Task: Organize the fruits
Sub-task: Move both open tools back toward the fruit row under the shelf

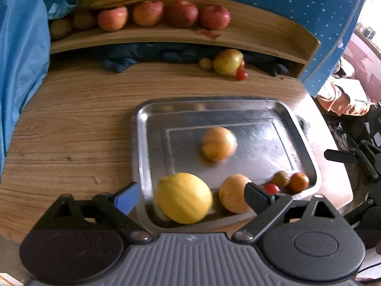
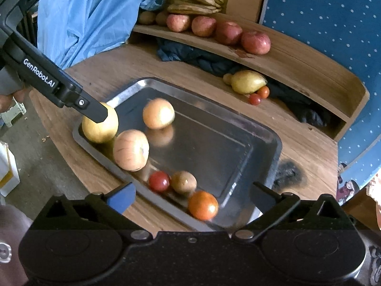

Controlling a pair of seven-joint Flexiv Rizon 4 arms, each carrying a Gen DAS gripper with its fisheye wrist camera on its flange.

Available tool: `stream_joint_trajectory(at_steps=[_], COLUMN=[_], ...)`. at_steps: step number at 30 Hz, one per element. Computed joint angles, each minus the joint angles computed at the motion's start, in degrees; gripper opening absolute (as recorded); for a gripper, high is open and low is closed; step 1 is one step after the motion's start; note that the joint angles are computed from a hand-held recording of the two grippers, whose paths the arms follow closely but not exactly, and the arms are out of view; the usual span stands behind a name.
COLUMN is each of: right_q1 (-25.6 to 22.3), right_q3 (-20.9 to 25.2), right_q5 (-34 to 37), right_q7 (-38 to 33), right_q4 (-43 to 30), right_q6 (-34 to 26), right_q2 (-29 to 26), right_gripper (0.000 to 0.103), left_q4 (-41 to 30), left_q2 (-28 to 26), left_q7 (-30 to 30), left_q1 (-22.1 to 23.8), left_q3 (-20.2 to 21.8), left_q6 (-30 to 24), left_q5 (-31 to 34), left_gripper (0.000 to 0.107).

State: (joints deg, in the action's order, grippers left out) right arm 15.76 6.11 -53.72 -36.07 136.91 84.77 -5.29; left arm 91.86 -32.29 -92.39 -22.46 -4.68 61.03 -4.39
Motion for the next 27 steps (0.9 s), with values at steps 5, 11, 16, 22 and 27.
stream_joint_trajectory(at_steps=[5, 11, 16, 22, 27], right_q1=[1.4, 3.8, 5.4, 6.2, 6.1], right_q3=[-0.2, -1.2, -2.2, -3.5, -2.7], right_q5=[1.1, 1.9, 0.8, -4.2, -4.2], right_q7=[-0.4, -0.6, 0.8, 4.8, 5.8], right_q4=[-3.1, -7.6, -11.1, -13.5, -14.2], right_q6=[-1.2, -4.4, -7.6, -10.1, -12.1], right_q2=[-2.4, -5.3, -7.3, -8.6, -8.7], right_gripper=[0.102, 0.102, 0.102, 0.102, 0.102], left_q4=[-1.7, -5.3, -8.8, -13.1, -15.0], left_q2=[-1.4, -4.0, -6.5, -9.1, -10.4], left_q7=[1.8, 4.8, 8.6, 11.2, 12.2], left_q1=[1.6, 3.2, 4.8, 5.0, 4.6], left_q3=[-0.4, -0.7, -1.9, -1.8, -1.5], left_q6=[-0.2, -0.6, -0.7, -2.1, -2.3], left_q5=[-0.9, -2.2, -4.1, -5.3, -5.4], left_gripper=[0.098, 0.099, 0.1, 0.102, 0.103])
